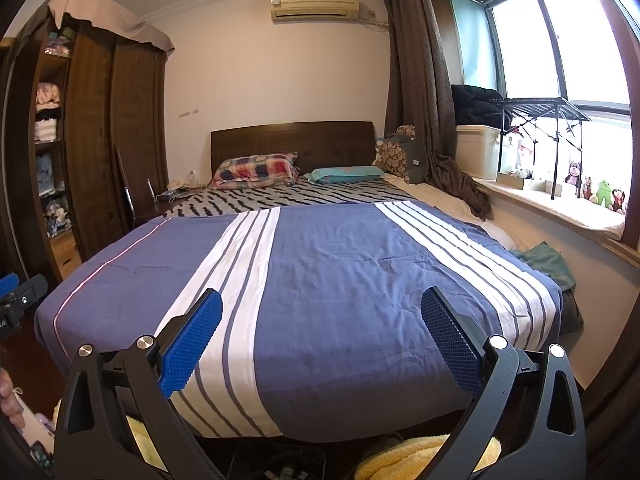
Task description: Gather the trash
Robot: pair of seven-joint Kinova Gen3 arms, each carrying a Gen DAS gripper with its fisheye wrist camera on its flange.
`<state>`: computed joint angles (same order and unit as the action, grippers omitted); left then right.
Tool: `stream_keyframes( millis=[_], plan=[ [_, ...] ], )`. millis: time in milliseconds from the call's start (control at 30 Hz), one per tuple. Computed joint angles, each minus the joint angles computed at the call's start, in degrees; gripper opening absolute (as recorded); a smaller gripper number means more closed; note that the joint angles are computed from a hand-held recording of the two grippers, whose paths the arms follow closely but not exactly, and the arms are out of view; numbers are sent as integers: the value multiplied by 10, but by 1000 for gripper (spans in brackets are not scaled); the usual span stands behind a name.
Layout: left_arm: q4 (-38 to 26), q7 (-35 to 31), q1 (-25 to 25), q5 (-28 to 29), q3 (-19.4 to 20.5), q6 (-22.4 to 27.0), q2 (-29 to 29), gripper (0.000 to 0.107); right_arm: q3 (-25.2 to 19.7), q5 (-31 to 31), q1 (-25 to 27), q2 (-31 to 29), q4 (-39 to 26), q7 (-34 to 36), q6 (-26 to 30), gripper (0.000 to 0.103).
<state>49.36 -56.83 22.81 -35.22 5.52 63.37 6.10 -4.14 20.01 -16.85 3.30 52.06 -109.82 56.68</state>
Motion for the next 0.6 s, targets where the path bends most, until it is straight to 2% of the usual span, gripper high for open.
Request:
stream_keyframes(
  millis=[333,600],
  plan=[
    [-8,-14,-4,12,-1,4,2,95,2,-9,3,2,-4,7,4,100],
    [-42,-37,-14,49,-11,20,19,95,8,-21,9,17,-16,19,3,100]
  ],
)
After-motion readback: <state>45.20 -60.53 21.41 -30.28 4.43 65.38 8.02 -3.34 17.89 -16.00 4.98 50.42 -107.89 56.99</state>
